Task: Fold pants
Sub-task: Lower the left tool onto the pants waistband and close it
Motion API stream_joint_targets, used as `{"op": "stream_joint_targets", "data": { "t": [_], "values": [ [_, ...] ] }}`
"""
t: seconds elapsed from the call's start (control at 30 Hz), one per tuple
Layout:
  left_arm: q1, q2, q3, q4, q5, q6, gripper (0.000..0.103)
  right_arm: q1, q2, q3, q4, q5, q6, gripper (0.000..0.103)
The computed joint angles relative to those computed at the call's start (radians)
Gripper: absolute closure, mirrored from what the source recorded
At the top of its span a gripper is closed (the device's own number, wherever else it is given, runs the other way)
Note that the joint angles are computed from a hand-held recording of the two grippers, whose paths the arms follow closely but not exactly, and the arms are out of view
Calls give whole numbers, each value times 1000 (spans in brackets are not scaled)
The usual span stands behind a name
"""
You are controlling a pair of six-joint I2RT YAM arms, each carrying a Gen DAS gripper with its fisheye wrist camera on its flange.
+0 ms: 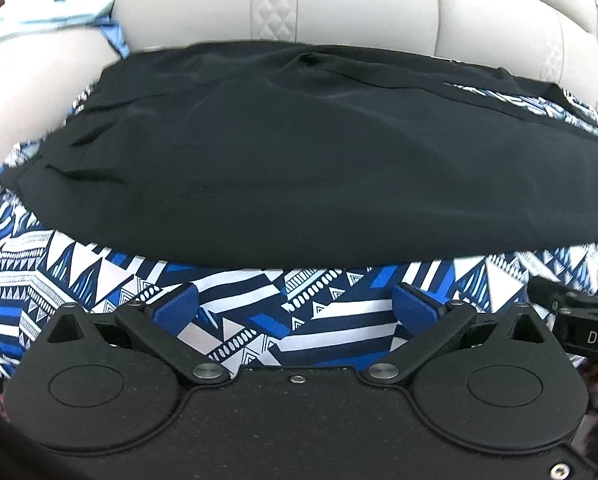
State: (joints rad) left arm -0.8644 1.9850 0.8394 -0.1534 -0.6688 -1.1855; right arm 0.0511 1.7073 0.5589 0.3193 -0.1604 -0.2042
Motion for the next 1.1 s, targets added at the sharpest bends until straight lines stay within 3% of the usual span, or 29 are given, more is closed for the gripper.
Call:
{"op": "stream_joint_targets", "data": {
  "t": [0.2, 0.33, 0.47, 0.67, 0.83, 0.97, 1.1],
  "values": [
    [89, -257, -162, 95, -7, 86, 0, -113, -29, 178, -283, -216, 12, 0],
    [284, -409, -204, 126, 70, 205, 0, -126, -13, 263, -277, -242, 27, 0],
    [520, -465, -199, 188, 127, 251, 0, -122, 30, 346, -213, -230, 74, 0],
    [879, -275, 42, 167, 350, 270, 0, -93, 197, 547, -147, -221, 225, 0],
    [996, -7, 345, 81, 292, 287, 0, -30, 328, 645, -76, -184, 235, 0],
    [1031, 245, 672, -48, 275, 296, 0, 18, 374, 629, 34, -151, 200, 0],
    [1063, 437, 937, -190, 292, 231, 0, 36, 407, 610, 132, -147, 155, 0]
  ]
}}
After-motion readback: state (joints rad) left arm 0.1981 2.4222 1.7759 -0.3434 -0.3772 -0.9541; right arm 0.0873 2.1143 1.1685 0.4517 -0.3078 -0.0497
